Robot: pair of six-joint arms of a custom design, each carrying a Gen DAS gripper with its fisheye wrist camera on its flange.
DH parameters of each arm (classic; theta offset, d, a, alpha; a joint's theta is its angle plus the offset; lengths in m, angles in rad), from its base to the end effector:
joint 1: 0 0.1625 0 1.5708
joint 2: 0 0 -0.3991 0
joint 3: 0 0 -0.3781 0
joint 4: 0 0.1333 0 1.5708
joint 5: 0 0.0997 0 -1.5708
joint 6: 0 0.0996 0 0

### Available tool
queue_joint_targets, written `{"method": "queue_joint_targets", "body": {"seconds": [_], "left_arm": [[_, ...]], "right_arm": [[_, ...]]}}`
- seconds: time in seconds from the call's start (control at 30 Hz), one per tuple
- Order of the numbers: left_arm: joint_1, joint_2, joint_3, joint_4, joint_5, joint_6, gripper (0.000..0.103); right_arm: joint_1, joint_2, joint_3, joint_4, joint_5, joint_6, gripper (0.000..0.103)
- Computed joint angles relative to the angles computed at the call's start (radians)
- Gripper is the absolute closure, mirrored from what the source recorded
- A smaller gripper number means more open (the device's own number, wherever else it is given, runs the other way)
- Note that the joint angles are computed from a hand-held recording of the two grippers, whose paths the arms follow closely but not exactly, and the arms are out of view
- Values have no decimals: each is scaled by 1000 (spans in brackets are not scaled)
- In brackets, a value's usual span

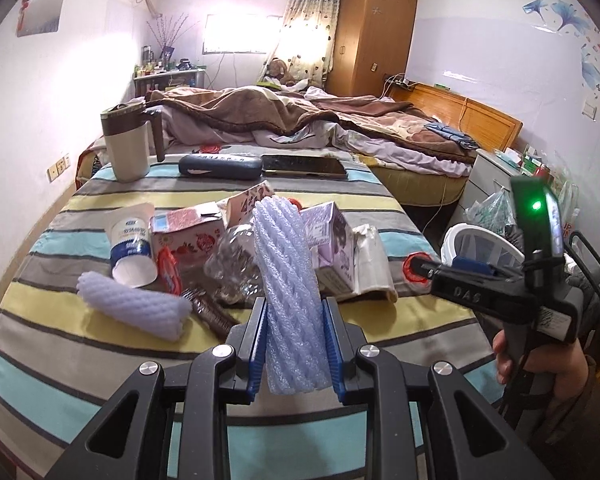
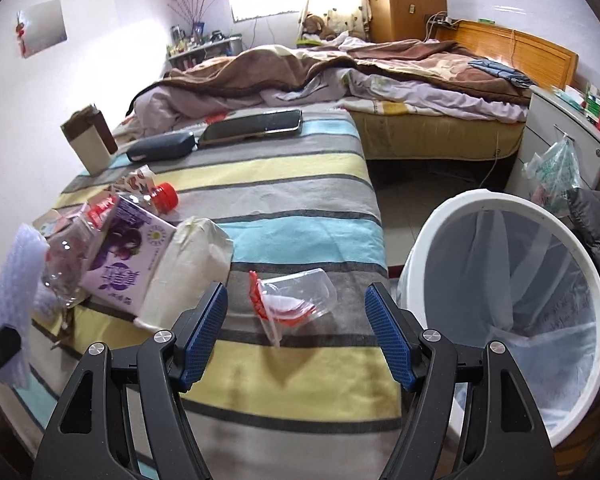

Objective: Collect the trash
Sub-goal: 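Grasp the clear plastic bag with the right tool while the left lifts the foam sleeve, then carry both held items over the white bin and open both tools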

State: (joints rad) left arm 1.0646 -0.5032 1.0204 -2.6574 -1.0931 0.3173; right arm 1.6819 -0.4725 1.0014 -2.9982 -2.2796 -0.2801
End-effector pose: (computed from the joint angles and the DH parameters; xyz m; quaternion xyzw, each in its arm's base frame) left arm -0.2361 -0.7952 0.1473 0.3123 0.8812 -0.2931 0.2003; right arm 0.1571 -0.7905 0.1843 0.0164 -0.8580 0.3795 0.3459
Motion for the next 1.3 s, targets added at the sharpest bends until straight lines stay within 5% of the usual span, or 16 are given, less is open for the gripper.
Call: {"method": "queue_joint_targets", "body": {"seconds": [0.2,0.7,1.3], "left_arm": [[-4,30,-45,26,-4,7,76],[-34,58,-59,-1,-10,69,76],[-101,131,-127,37,-124,129,76]], "right_arm": [[-2,-5,2,18,-3,-13,54],[14,-67,109,-137,62,-45,56],[14,-163,240,-401,-10,-86,56]]}}
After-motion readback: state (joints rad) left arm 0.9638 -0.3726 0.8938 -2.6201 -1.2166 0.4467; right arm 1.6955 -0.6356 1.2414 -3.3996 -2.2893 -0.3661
